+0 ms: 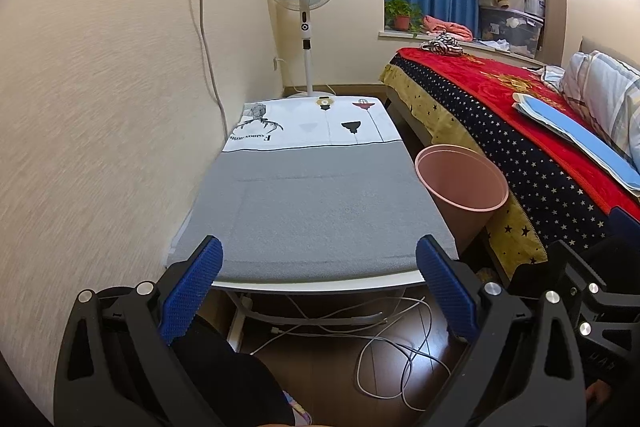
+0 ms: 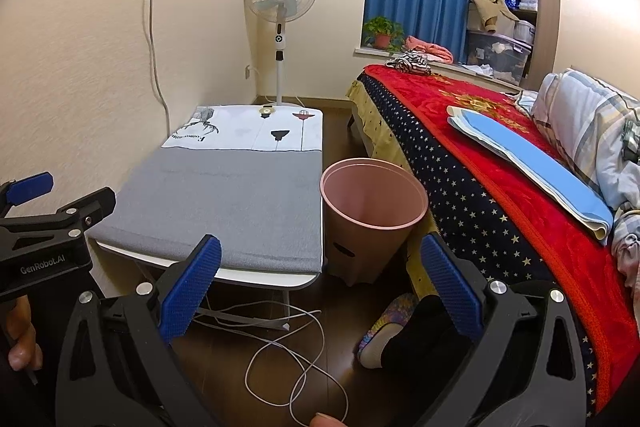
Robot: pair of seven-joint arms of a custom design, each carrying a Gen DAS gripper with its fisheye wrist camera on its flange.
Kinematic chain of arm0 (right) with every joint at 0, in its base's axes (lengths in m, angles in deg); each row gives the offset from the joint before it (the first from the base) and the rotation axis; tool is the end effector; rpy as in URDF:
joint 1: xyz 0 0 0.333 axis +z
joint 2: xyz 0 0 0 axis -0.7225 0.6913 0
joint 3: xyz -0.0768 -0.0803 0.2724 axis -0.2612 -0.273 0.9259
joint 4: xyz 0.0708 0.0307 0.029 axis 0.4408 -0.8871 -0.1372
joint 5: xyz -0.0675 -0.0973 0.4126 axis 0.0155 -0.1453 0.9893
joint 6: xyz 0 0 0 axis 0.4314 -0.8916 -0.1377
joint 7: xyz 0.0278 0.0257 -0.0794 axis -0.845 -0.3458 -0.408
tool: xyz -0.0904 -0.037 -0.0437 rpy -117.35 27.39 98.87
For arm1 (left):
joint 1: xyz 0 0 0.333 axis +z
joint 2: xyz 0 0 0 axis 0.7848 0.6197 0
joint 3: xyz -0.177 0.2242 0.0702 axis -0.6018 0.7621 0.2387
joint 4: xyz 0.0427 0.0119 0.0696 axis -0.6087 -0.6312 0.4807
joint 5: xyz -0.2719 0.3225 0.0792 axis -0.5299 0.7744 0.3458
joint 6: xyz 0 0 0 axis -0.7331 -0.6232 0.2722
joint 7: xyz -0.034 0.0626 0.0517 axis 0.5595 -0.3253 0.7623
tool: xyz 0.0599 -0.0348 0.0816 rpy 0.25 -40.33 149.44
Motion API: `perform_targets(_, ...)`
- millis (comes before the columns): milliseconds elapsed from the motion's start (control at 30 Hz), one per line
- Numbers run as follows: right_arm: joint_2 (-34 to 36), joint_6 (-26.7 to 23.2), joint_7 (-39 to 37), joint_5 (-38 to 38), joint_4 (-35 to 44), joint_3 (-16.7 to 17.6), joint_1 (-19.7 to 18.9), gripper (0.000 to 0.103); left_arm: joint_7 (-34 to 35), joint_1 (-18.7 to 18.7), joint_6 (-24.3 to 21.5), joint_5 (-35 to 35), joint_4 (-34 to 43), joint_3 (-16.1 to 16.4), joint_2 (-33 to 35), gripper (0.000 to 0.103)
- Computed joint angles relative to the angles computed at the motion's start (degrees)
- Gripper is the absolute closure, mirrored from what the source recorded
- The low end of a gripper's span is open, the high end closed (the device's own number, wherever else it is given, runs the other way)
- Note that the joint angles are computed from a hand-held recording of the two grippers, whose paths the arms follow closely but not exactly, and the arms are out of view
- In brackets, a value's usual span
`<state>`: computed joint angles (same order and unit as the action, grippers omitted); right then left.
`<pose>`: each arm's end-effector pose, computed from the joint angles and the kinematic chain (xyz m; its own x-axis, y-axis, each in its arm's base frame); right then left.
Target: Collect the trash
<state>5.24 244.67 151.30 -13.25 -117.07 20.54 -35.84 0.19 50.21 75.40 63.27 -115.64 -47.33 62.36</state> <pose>0.5291 0.1093 0.5295 0.1874 -0.9806 0.0577 -0.5083 -0.1471 -0.8485 0.5311 -0.2111 0.5366 0.2035 -0.9781 -0.0445 -0.5738 -0.0823 -0.8148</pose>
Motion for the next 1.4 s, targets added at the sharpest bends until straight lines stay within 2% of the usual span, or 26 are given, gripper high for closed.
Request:
perform_targets(1200,-0.72,0.22,-0.5,0.23,-1.01,-0.24,-0.18,0.005,-1.72,0.53,-0.4,1.94,-0.48,-0.36,-0.93,0.009)
perform_targets(1400,-0.64,0.27,-0.2,0.04,-0.95,0.06,-0.41,0.005,-1.11,0.65,0.57,0.41,-1.26,-0.08,-1.58,0.009)
